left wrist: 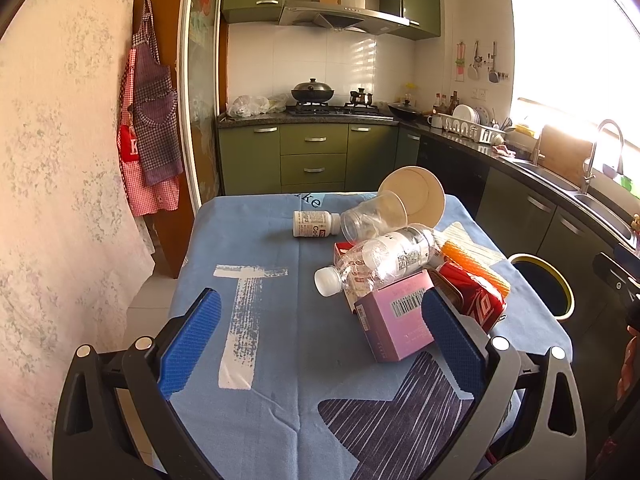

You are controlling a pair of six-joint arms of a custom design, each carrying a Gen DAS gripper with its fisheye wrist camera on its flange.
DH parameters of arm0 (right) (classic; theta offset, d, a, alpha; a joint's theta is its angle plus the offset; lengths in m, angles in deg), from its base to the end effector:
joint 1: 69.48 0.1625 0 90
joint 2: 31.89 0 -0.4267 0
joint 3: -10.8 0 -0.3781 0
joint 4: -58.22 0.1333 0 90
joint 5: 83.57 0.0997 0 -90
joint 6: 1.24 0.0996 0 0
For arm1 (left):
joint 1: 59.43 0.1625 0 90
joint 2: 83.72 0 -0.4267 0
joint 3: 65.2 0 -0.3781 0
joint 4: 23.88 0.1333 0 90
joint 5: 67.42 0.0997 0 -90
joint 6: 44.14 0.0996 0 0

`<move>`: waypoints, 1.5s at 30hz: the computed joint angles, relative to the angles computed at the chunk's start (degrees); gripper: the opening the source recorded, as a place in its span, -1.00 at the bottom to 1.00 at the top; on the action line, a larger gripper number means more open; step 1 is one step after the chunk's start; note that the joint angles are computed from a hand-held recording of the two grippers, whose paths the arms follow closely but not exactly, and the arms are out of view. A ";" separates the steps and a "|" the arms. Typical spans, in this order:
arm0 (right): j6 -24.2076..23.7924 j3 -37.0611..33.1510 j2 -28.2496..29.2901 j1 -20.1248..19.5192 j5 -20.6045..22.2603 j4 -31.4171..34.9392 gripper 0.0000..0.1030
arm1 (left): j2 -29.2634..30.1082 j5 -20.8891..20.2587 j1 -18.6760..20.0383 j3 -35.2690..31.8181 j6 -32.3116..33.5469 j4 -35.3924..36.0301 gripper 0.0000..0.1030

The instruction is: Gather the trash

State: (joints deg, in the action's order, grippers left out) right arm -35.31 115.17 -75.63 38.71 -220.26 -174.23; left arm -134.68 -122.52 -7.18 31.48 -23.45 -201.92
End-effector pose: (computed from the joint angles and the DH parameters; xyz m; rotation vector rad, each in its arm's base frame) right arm 0.2374 -0.5278 0.2170 0.1854 -1.8829 1.4152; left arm -0.2545 -0.6395 0.2300 0.9372 2.2870 -1.0535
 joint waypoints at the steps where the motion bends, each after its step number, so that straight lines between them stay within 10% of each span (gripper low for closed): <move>1: -0.01 -0.05 0.07 -0.03 0.02 -0.04 0.88 | 0.02 0.02 -0.01 0.03 0.02 -0.04 0.92; 29: -3.64 -5.33 1.57 -1.81 0.62 3.99 0.88 | 5.26 -0.35 2.06 -9.22 -0.10 6.83 0.92; 38: -9.87 -27.78 7.74 -6.21 5.56 22.76 0.88 | 20.97 1.20 5.63 -36.85 4.73 12.19 0.92; 45: -7.37 -56.07 19.05 -10.76 2.68 49.64 0.35 | 31.92 -0.77 8.39 -58.50 1.50 24.02 0.92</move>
State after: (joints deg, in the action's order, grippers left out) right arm -42.68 59.10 -56.58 27.96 -217.57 -124.59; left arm -102.76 -123.29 1.21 -27.03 -21.95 -177.90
